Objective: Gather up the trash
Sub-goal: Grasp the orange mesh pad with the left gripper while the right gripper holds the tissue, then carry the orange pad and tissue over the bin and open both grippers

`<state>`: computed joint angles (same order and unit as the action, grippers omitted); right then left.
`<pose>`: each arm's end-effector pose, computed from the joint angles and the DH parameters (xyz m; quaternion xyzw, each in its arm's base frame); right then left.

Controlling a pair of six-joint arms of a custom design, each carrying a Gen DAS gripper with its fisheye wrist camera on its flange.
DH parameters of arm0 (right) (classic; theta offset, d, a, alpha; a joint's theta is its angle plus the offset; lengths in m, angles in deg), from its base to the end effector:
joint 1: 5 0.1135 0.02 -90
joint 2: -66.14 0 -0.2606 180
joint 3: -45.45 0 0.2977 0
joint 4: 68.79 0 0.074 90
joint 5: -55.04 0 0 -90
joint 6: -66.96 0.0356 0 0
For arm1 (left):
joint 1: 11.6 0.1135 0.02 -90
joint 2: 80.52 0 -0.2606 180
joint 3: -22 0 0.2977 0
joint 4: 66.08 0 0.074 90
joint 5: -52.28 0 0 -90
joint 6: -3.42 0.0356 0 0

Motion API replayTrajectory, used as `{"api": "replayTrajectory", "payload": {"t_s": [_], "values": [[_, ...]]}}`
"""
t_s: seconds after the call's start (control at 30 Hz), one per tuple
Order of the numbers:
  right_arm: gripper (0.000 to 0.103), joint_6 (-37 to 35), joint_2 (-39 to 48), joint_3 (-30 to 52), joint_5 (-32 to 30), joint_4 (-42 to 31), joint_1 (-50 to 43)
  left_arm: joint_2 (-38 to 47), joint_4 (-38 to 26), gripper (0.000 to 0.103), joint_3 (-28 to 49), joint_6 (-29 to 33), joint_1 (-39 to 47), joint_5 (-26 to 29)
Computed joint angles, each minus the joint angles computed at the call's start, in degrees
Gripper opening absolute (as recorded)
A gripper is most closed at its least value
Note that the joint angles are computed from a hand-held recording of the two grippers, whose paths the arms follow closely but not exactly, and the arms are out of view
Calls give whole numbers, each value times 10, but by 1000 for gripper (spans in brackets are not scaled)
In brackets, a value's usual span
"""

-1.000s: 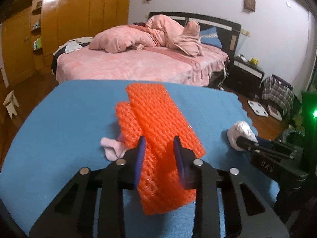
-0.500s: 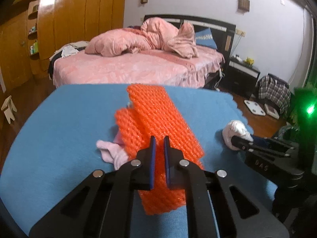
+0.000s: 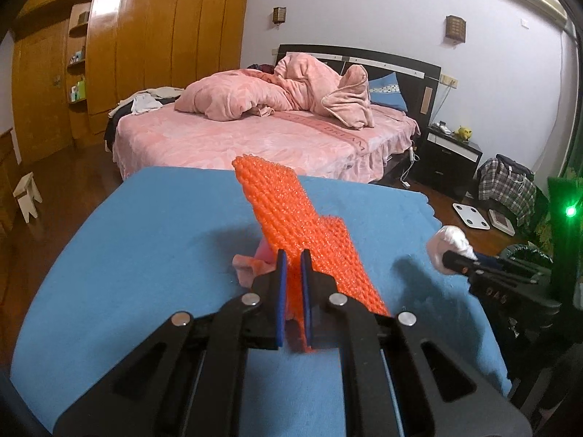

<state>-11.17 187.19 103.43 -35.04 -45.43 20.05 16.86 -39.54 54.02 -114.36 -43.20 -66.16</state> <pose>0.3384 0.1582 0.0013 -0.1042 0.8992 0.1351 0.4028 0.2300 -0.1216 0.0353 -0.0769 0.8773 -0.0149 0.4735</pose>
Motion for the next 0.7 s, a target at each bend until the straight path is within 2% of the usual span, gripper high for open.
{"api": "replayTrajectory", "payload": {"t_s": [0.33, 0.7], "values": [[30, -10, -128, -108, -14, 16, -8, -103, -80, 6, -23, -20, -76, -48], [30, -16, -240, -188, -19, 0, -27, -154, -142, 6, -17, -43, -150, -90]]}}
